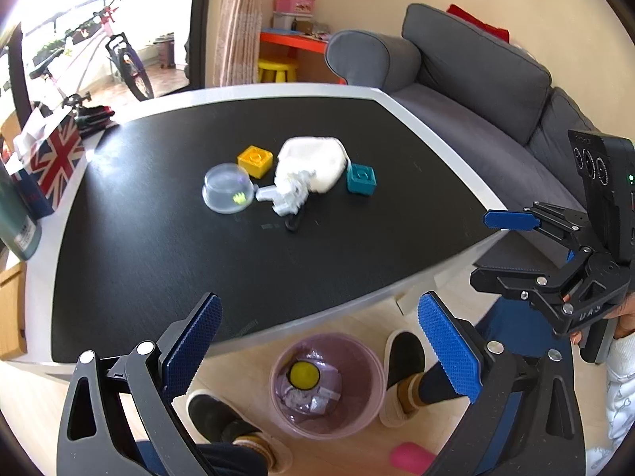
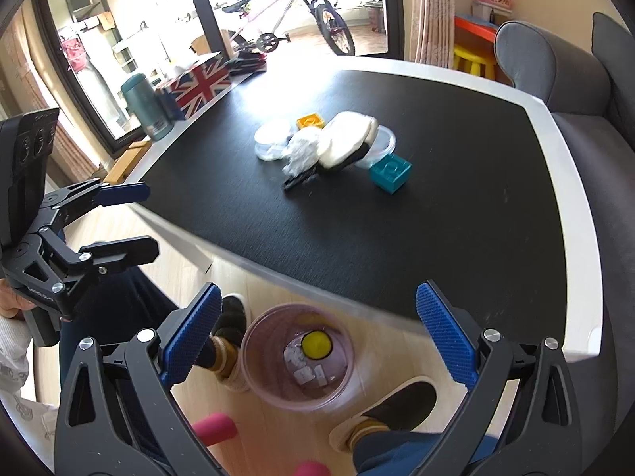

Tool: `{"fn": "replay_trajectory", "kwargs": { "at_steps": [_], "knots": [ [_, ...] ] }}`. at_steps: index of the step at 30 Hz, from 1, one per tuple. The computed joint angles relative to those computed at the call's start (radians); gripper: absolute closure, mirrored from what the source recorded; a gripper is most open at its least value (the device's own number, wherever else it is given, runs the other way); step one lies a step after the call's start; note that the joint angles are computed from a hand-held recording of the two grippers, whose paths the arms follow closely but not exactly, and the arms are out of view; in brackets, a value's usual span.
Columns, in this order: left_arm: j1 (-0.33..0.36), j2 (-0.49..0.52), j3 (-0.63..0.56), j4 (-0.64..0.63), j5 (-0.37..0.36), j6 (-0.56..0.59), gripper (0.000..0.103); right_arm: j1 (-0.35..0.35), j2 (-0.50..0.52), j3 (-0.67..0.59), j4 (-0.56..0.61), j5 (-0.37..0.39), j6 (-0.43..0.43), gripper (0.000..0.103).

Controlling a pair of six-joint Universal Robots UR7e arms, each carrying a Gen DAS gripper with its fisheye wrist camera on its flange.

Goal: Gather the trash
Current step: 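Open the left tool over the pink bin, dropping the white stick, then move the right tool to the teal block and close on it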

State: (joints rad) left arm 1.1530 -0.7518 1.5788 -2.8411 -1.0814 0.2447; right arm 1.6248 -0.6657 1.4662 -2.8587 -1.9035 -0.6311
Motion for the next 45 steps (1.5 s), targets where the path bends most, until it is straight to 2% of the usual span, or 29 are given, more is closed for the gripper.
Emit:
{"fn": "replay_trajectory", "kwargs": {
  "at_steps": [11,30,36,42,45],
  "knots": [
    [0.019,0.049,-0.126,0.032,0.001,0.029,0.008,0.008,0.096,-0.217,0.094,-0.017,-0.021,0.006],
    [0.063,0.129,-0.297,0.124,-0.008,0.023,0.008,-0.012,0.356,-0.683,0.392,-0.073,-0.042,0.006],
    [0.072,0.146,-0.326,0.15,-0.012,0.018,0.008,-0.02,0.427,-0.798,0.466,-0.093,-0.041,0.027],
    [0.077,0.159,-0.343,0.162,-0.02,0.02,0.008,-0.024,0.454,-0.83,0.47,-0.116,-0.051,0.06],
    [0.077,0.162,-0.348,0.166,-0.023,0.02,0.008,-0.026,0.451,-0.821,0.458,-0.115,-0.058,0.064]
  ]
}}
